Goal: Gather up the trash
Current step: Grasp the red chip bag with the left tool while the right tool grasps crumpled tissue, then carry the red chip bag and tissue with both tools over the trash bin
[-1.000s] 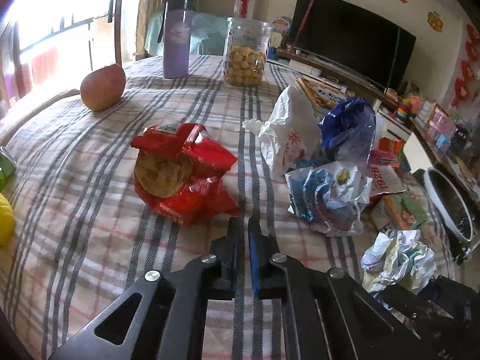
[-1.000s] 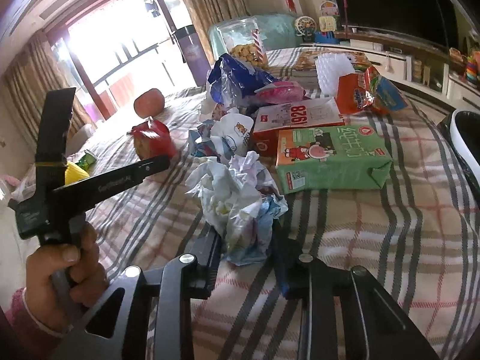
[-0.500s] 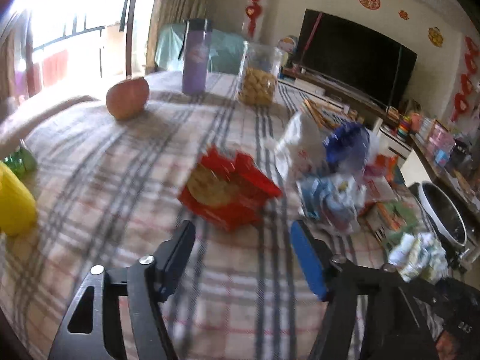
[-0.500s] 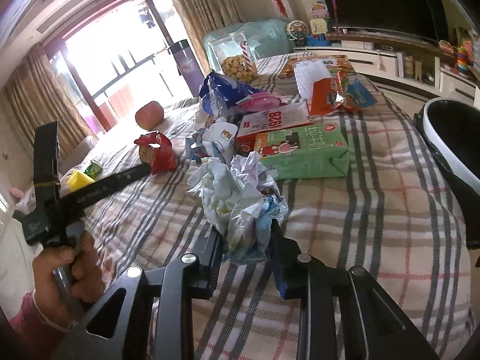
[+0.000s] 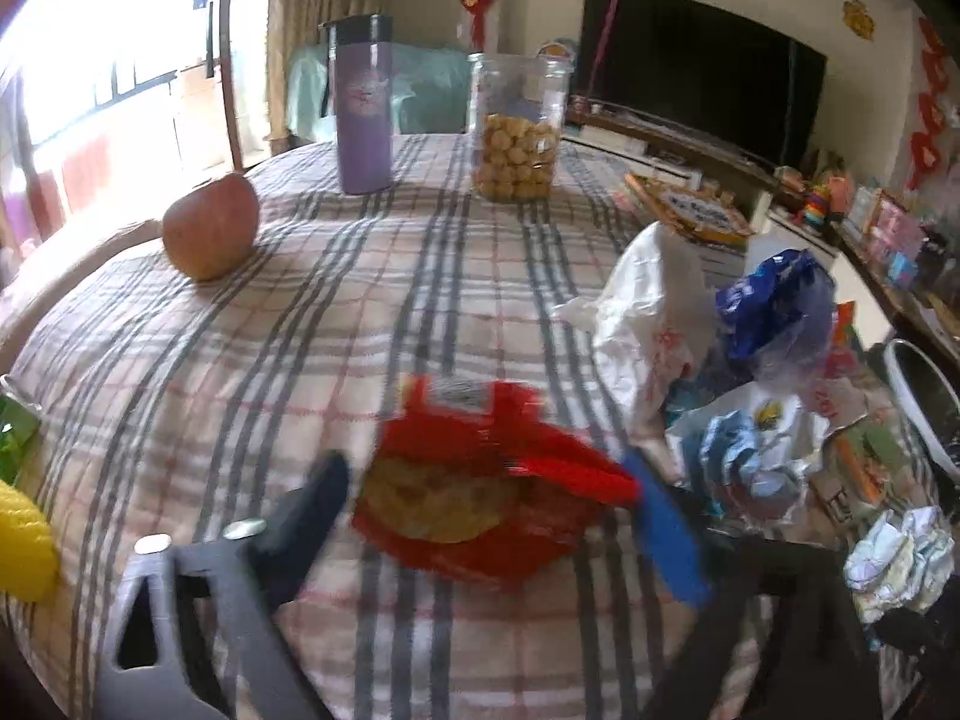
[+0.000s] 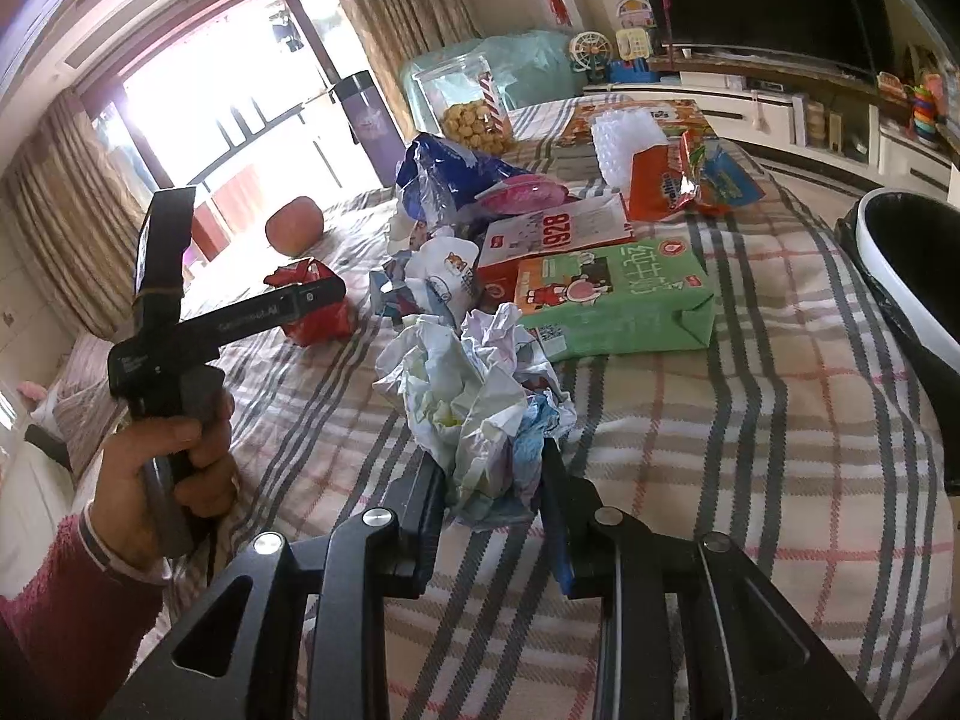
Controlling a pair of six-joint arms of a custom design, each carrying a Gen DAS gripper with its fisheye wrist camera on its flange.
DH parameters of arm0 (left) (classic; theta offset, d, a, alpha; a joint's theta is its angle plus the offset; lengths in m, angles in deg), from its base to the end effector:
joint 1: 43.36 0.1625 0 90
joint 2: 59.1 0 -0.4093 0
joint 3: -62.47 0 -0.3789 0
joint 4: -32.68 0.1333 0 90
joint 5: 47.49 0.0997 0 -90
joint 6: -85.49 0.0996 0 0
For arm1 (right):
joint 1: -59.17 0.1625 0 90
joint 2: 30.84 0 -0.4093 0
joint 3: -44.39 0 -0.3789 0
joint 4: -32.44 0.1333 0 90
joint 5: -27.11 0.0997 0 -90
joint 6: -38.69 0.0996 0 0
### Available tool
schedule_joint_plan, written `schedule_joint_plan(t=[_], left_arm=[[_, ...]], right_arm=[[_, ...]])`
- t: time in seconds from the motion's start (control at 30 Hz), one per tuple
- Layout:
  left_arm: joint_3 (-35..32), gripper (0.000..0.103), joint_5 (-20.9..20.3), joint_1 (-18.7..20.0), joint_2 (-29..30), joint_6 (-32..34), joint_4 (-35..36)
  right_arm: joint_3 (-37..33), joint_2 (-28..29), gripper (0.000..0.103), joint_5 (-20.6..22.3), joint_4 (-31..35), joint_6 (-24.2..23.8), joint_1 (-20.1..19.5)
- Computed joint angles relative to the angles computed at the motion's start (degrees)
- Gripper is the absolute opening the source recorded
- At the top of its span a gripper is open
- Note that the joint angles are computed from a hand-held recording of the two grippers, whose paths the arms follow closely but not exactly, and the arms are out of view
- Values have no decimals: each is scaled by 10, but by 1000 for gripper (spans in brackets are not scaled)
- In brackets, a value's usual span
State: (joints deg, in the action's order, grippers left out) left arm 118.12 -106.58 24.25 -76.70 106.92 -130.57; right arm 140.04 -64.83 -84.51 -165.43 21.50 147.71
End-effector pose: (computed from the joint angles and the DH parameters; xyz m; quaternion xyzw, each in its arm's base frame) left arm -0.1415 -0.8277 0.0404 0.2681 0.8824 -0.2936 0.2516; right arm 0.0799 -0.6573 0.0657 0.0507 -0.9050 0.3524 0.2327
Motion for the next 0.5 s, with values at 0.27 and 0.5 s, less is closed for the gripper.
schedule_joint_plan(t=[0.27,0.5], left_arm=[[53,38,-13,-4,-23,17,-34],[181,28,-58,-16,-96,-16,-84]], right_arm=[[17,-12,29,1,-22,6,-3],[46,-34,29,8,-53,6,-10]])
